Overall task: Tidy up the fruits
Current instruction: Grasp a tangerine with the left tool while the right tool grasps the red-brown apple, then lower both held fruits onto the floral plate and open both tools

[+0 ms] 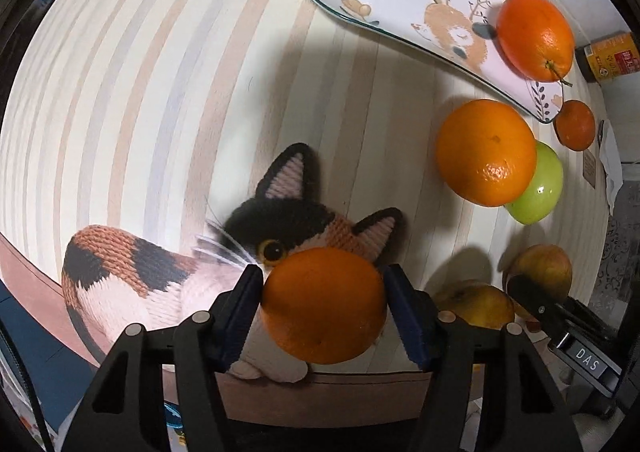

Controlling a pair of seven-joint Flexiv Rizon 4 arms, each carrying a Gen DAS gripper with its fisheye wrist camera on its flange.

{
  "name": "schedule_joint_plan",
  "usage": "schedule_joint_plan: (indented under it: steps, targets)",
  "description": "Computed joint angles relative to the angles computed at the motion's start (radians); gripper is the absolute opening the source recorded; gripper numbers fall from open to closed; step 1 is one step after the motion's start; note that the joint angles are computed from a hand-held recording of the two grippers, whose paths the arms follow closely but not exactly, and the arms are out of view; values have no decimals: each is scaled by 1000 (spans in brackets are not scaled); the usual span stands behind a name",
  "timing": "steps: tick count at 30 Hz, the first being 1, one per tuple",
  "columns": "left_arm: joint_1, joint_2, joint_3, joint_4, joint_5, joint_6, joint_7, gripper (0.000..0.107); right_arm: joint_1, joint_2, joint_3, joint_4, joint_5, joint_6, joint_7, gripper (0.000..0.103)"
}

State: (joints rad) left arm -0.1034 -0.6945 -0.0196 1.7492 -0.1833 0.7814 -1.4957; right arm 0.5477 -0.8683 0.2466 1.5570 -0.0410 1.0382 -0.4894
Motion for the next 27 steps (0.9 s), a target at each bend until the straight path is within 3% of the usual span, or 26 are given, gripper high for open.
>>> schedule_joint_plan:
  steps: [10,19,25,27]
  targets:
    - [-7,-8,0,-21,9,-2,1,60,-3,35,-18,74,1,70,37,75]
    - [11,21,-17,-35,-20,2,28,60,40,88,-77,115,-89,104,102,74]
    - [36,3,-35,-171,-69,-28,54,58,41,56,-88,-21,-144,100,101,74]
    - [32,-29,-31,-252,-66,-49,49,45,35,15,-79,-108,-152,64,73,74]
